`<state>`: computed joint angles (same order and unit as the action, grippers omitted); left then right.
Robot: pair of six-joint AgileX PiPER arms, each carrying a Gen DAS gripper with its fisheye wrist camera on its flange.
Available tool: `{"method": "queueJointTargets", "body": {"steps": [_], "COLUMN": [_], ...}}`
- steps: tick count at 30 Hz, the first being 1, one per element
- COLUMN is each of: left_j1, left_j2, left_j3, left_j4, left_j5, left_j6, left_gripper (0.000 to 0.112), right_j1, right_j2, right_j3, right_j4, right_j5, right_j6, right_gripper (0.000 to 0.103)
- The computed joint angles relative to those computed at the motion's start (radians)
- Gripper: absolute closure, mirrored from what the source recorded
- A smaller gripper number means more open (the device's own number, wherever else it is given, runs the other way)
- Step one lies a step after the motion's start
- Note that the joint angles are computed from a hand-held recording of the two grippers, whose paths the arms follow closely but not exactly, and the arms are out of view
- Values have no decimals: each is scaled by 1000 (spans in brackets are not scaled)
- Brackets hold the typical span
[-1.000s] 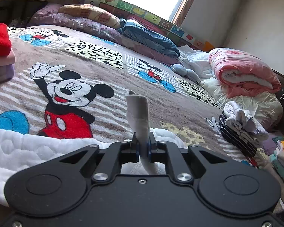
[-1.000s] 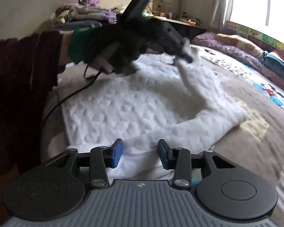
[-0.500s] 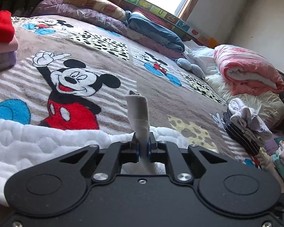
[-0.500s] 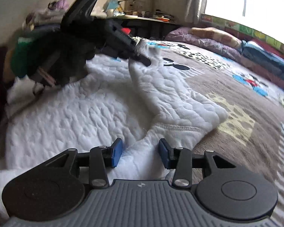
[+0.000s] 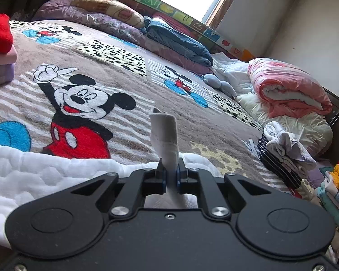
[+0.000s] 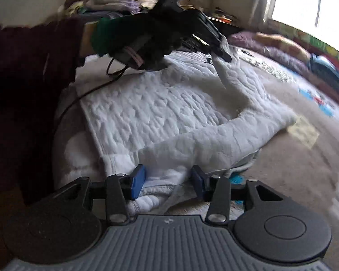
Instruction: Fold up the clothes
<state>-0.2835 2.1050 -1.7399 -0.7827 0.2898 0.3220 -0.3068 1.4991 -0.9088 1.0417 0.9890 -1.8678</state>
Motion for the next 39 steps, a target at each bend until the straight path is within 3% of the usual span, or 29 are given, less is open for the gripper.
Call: {"method": "queueJointTargets", "body": {"steps": [5,10,13,16,19,21,22,23,24,29,31,36,39], "left_j1": [4,25,49,73,96,104,108,108,101,69,73,54,39], "left_j2": [3,12,15,20,37,44,48,43,25,-68,-123,-148,-164], "left_j3": [-6,-21,-14,-10,-18,-18,-18,-9,13,123,199,251,302], "left_j4": [21,-23,-146,-247,-351,-411,-440,-451,-434,-340,-365,-152,-202], "left_j5": [18,73,103,135,156,155,155,149,133,61,60,26,-20], "left_j6": [-21,-8,71,127,172,196,208,220,229,254,295,105,166], "left_gripper": [105,105,104,89,81,69,69,82,108,108,108,108,108], "right_j1": [-32,10,24,38,44,49,52,55,54,39,35,40,32], "right_j2": [58,201,345,489,568,597,609,617,624,656,699,797,877], "right_j3": [-151,-318,-482,-654,-731,-766,-785,-799,-805,-832,-882,-1016,-1141], "right_j4": [-67,65,101,103,99,80,66,60,70,153,166,164,157], "right_j5": [139,-6,19,79,114,136,146,151,156,118,107,126,185], "right_j6": [96,222,348,488,571,616,637,638,633,632,668,786,916], "right_gripper": [57,56,56,56,56,55,55,55,55,55,55,55,55]}}
